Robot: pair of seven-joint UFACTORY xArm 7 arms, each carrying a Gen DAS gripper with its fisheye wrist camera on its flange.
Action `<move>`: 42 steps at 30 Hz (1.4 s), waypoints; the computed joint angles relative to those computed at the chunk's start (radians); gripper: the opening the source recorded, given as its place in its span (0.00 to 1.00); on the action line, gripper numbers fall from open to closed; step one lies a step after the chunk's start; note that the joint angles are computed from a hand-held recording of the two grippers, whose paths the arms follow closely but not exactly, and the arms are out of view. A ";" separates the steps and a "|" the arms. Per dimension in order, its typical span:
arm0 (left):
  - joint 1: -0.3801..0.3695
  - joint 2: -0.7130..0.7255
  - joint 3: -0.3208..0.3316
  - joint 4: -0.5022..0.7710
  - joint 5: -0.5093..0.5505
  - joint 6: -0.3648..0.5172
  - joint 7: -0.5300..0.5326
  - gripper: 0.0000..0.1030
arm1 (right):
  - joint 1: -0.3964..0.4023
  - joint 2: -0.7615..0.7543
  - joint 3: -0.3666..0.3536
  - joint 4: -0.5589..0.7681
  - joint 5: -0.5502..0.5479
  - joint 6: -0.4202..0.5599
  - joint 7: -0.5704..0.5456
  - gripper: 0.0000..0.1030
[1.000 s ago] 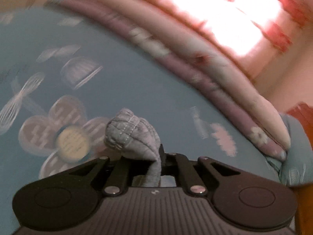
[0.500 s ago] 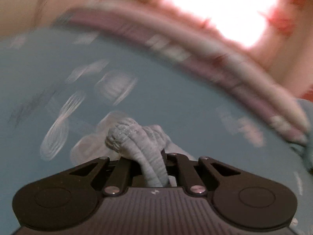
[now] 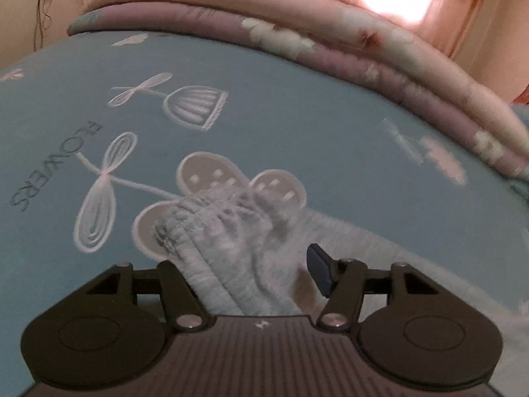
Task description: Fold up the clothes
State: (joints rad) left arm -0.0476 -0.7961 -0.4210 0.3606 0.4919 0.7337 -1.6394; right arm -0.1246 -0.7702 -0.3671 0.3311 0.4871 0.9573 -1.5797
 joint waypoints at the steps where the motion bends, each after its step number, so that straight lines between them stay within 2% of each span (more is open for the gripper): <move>1: 0.003 -0.014 -0.007 -0.002 -0.025 0.028 -0.032 0.61 | 0.000 -0.004 0.000 -0.001 -0.001 0.003 -0.003 1.00; 2: 0.005 -0.032 -0.010 -0.008 -0.051 0.051 -0.070 0.64 | -0.001 -0.008 -0.001 -0.002 -0.003 0.006 -0.005 1.00; 5: 0.001 -0.220 0.014 -0.130 -0.161 -0.011 -0.316 0.66 | -0.005 -0.014 0.001 -0.002 -0.009 0.013 -0.001 1.00; 7: 0.020 -0.284 -0.035 -0.129 -0.187 0.061 -0.416 0.66 | -0.007 -0.018 0.001 0.000 -0.009 0.016 0.002 1.00; 8: 0.033 -0.283 -0.049 -0.102 -0.206 0.120 -0.425 0.66 | -0.007 -0.018 0.001 0.002 -0.009 0.020 0.006 1.00; 10: 0.040 -0.200 -0.074 0.001 -0.173 0.229 -0.332 0.66 | -0.008 -0.016 0.000 0.007 -0.008 0.029 0.016 1.00; 11: 0.008 -0.155 -0.065 0.038 -0.136 0.230 -0.301 0.66 | -0.009 -0.015 -0.001 0.009 -0.008 0.037 0.021 1.00; 12: -0.014 -0.124 -0.062 0.060 -0.113 0.205 -0.256 0.66 | -0.010 -0.013 -0.002 0.013 -0.009 0.047 0.025 1.00; 15: -0.081 -0.003 -0.048 0.093 -0.058 -0.029 -0.135 0.67 | -0.019 -0.018 0.007 0.008 -0.015 0.061 0.043 1.00; 17: -0.094 0.120 -0.095 0.160 -0.009 -0.129 -0.061 0.67 | -0.025 -0.038 0.014 -0.005 -0.022 0.063 0.050 1.00; 20: -0.053 0.307 -0.196 0.273 0.110 -0.220 -0.041 0.67 | -0.032 -0.063 0.013 -0.014 -0.038 0.075 0.054 1.00; 22: -0.037 0.402 -0.237 0.317 0.196 -0.272 -0.091 0.67 | -0.037 -0.062 0.009 -0.009 -0.047 0.081 0.060 1.00; 23: -0.042 0.430 -0.235 0.320 0.226 -0.297 -0.112 0.67 | -0.038 -0.059 0.005 -0.007 -0.048 0.080 0.063 1.00; 27: -0.117 0.509 -0.197 0.331 0.216 -0.266 -0.107 0.67 | -0.036 -0.016 -0.002 0.014 -0.042 0.067 0.072 1.00; 28: -0.151 0.516 -0.178 0.332 0.165 -0.226 -0.079 0.67 | -0.035 -0.005 -0.003 0.019 -0.038 0.063 0.073 1.00; 31: -0.241 0.469 -0.142 0.319 0.117 -0.145 -0.077 0.70 | -0.034 0.013 -0.007 0.021 -0.026 0.049 0.070 1.00; 33: -0.294 0.458 -0.136 0.350 0.071 -0.008 -0.085 0.68 | -0.036 0.009 -0.011 0.010 -0.022 0.033 0.049 1.00; 35: -0.324 0.450 -0.170 0.391 0.090 0.134 -0.117 0.68 | -0.031 -0.001 -0.027 -0.010 -0.016 0.005 -0.006 1.00; 37: -0.348 0.434 -0.198 0.405 0.141 0.185 -0.198 0.71 | -0.007 0.000 -0.079 -0.021 0.001 -0.010 -0.094 1.00; 39: -0.362 0.427 -0.225 0.421 0.186 0.213 -0.302 0.77 | -0.023 0.033 -0.054 0.006 0.010 0.009 -0.073 1.00; 42: -0.363 0.467 -0.275 0.474 0.265 0.292 -0.454 0.77 | -0.035 0.066 -0.030 0.069 0.011 0.075 -0.004 0.97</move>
